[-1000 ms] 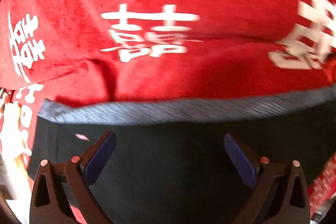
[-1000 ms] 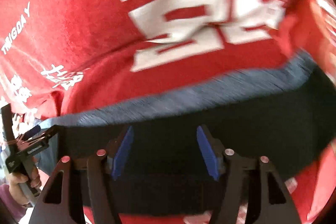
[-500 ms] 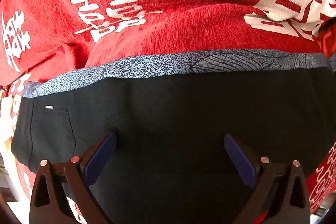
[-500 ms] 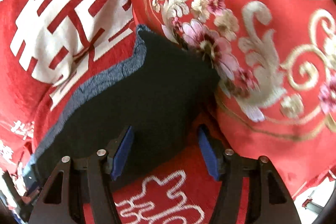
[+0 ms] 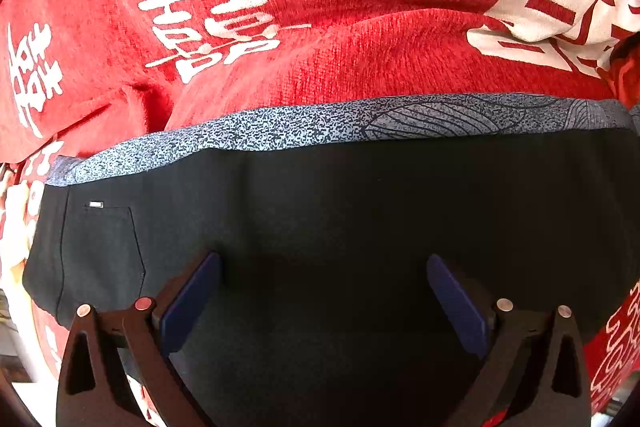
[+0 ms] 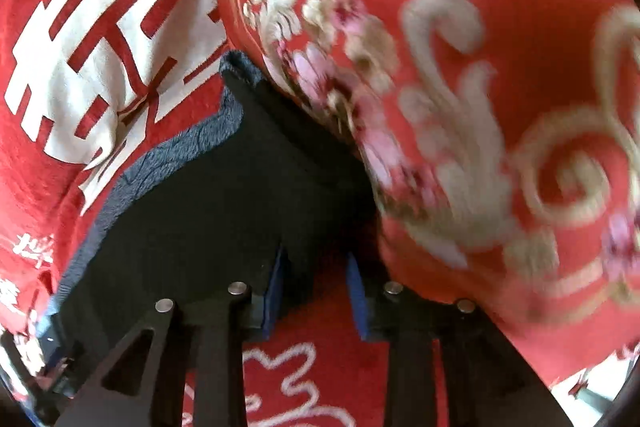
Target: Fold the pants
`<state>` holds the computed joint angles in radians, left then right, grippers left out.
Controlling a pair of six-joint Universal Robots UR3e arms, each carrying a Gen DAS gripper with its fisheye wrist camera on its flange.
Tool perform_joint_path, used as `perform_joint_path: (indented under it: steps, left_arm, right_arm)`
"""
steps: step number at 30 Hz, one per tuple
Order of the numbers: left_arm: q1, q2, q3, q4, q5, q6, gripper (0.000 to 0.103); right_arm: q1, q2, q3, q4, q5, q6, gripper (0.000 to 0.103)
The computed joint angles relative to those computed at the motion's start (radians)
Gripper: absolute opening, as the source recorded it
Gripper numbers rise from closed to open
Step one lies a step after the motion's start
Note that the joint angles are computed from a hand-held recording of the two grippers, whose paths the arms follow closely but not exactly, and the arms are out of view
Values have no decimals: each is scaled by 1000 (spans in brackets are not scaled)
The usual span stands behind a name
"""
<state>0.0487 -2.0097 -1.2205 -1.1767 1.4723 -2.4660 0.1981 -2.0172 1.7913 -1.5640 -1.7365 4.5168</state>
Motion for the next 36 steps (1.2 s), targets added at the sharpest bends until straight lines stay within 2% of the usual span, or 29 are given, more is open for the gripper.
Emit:
perform_joint_path:
  steps: [4, 5, 6, 8, 13, 16, 19, 23, 27, 29, 32, 36]
  left_arm:
    - [-5, -11, 12, -2, 10, -14, 103]
    - [-5, -13, 13, -2, 11, -15, 103]
    - [-5, -17, 18, -2, 11, -14, 103]
    - [-5, -18, 18, -2, 11, -14, 103]
    - [-11, -29, 39, -19, 23, -21, 103]
    - [-14, -31, 47, -28, 29, -22, 103]
    - [-15, -23, 30, -11, 31, -12, 103]
    - [-20, -34, 53, -29, 40, 0, 103]
    - [-22, -39, 63, -37, 45, 5, 103]
    - [-23, -37, 64, -41, 48, -1, 103]
    - [-30, -36, 66, -38, 60, -7, 103]
    - [-54, -21, 75, -46, 93, -3, 103]
  right_arm:
    - [152, 111, -144, -8, -30, 91, 33]
    - [194, 163, -189, -41, -40, 88, 36]
    - [213, 200, -217, -66, -40, 73, 49]
    - [236, 292, -271, -134, -16, 4, 64]
    - [227, 502, -320, -290, 64, -144, 66]
    - [256, 531, -315, -344, 33, -150, 81]
    - [256, 553, -352, -315, 55, -186, 83]
    - [215, 531, -309, -359, 112, -260, 88]
    - [196, 443, -140, -534, 126, -186, 88]
    - [186, 424, -106, -568, 145, -189, 88]
    - [183, 423, -132, -531, 160, -212, 88]
    - [215, 391, -163, -440, 120, -153, 88]
